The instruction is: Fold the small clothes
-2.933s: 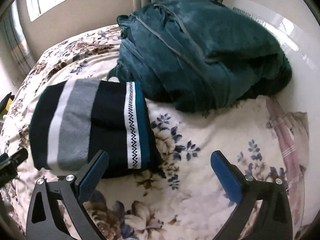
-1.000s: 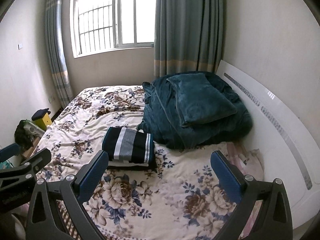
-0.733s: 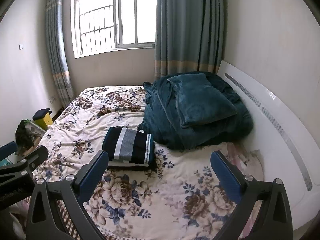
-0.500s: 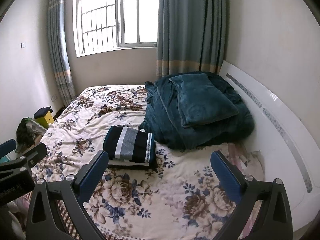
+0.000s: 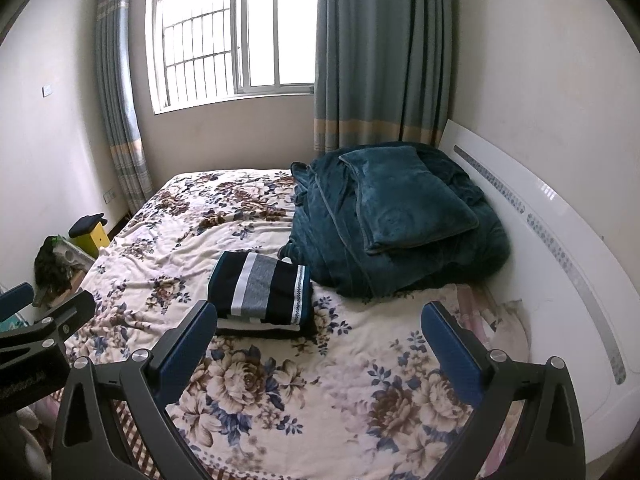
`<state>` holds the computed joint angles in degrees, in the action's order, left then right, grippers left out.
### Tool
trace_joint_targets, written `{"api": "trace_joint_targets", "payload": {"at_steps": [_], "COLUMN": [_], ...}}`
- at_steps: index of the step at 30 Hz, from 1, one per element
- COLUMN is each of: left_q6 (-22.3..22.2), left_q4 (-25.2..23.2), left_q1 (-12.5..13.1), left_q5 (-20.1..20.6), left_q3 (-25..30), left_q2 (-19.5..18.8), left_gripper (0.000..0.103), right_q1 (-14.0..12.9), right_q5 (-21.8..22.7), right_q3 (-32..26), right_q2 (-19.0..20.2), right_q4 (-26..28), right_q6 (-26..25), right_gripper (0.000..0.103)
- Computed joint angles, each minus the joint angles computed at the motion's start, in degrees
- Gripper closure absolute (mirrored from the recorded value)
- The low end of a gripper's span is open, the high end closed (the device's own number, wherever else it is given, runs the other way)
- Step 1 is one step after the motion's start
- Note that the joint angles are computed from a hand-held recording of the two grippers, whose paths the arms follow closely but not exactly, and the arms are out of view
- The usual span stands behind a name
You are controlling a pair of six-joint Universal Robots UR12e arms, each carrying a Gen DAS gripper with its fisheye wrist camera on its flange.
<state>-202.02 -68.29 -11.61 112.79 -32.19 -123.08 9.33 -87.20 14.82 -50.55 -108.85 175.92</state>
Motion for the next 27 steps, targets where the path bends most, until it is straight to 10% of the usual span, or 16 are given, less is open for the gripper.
{"api": "trace_joint_targets", "payload": {"at_steps": [27], "left_q6": [0.4], "left_q4": [0.0], "left_q1": [0.2], "left_q5": [0.7], "left_q3": [0.8], "left_q2": [-0.5], "left_gripper": [0.000], "right_q1": [0.1], "right_q5": [0.0], "right_q3": [0.9], "right_q2": [-0.5], "right_q4": [-0.5], "right_q6": [0.3], "right_gripper": [0.000]}}
